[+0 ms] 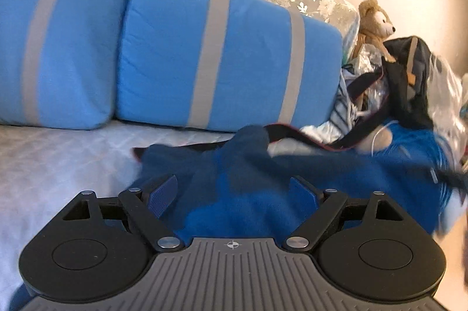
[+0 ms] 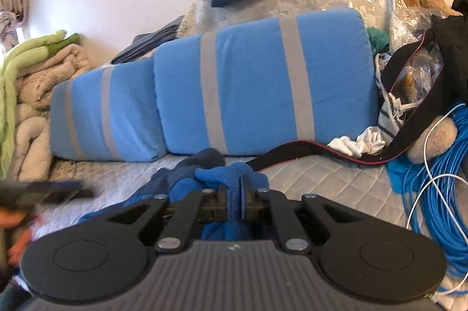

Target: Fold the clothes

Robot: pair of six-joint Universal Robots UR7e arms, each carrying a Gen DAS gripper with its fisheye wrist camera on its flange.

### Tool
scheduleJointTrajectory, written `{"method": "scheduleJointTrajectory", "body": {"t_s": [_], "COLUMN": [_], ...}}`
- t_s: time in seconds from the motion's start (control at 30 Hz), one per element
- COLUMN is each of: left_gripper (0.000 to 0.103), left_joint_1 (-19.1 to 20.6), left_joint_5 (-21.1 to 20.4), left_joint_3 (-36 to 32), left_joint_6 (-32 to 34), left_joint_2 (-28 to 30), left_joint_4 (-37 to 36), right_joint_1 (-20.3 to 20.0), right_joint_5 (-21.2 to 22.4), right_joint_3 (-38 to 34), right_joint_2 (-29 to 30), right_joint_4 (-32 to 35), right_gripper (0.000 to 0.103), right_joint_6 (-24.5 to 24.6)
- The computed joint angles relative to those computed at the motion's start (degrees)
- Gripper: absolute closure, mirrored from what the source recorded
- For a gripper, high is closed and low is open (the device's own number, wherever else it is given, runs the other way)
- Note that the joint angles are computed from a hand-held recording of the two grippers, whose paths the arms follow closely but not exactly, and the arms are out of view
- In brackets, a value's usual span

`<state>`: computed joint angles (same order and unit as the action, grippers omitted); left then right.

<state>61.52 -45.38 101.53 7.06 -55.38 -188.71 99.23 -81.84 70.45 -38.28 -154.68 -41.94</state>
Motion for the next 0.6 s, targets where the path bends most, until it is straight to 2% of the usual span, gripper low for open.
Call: {"method": "scheduleJointTrajectory", "body": {"t_s": [0.2,0.27,0.33,0.37,0.4,0.43,0.5,0.6], "left_gripper": [0.020,0.020,0.034,0.064,0.080,0.084,0.090,0.091], "left_joint_1": [3.1,3.2,3.3,3.7,4.1,4.7,4.7,2.8], "left_joint_5": [-3.4,-2.0,2.1,2.7,2.0,0.6,-0.5,1.5], "left_joint_3": [-13.0,-17.0,-21.6,-23.3,-23.9,-23.9,-20.9,-13.9], "left_joint_6": [-5.6,-4.3,-6.0,-7.9,-10.2,-12.6,-13.7,-9.1], "left_joint_2": [8.0,10.5,12.8,13.4,13.3,12.8,11.1,7.5], "left_joint_4": [8.7,13.4,22.7,26.7,28.8,30.1,26.2,16.4], "right_joint_1": [-0.8,-1.1,-1.3,-1.4,-1.4,-1.5,-1.6,-1.7], "right_joint_5": [1.8,2.0,2.2,2.2,2.4,2.6,2.5,2.0], "right_joint_3": [7.5,9.5,10.9,11.5,11.8,12.0,12.1,12.0], "right_joint_2": [-4.3,-5.3,-6.0,-6.2,-6.5,-6.7,-6.9,-7.0], "right_joint_4": [-1.0,-0.9,-1.0,-1.2,-1.1,-0.8,-0.5,-0.6], "right_gripper": [0.096,0.097,0.097,0.097,0.097,0.098,0.098,0.098], "right_joint_6": [-4.2,-5.2,-6.3,-7.0,-7.3,-7.4,-7.5,-7.4]}}
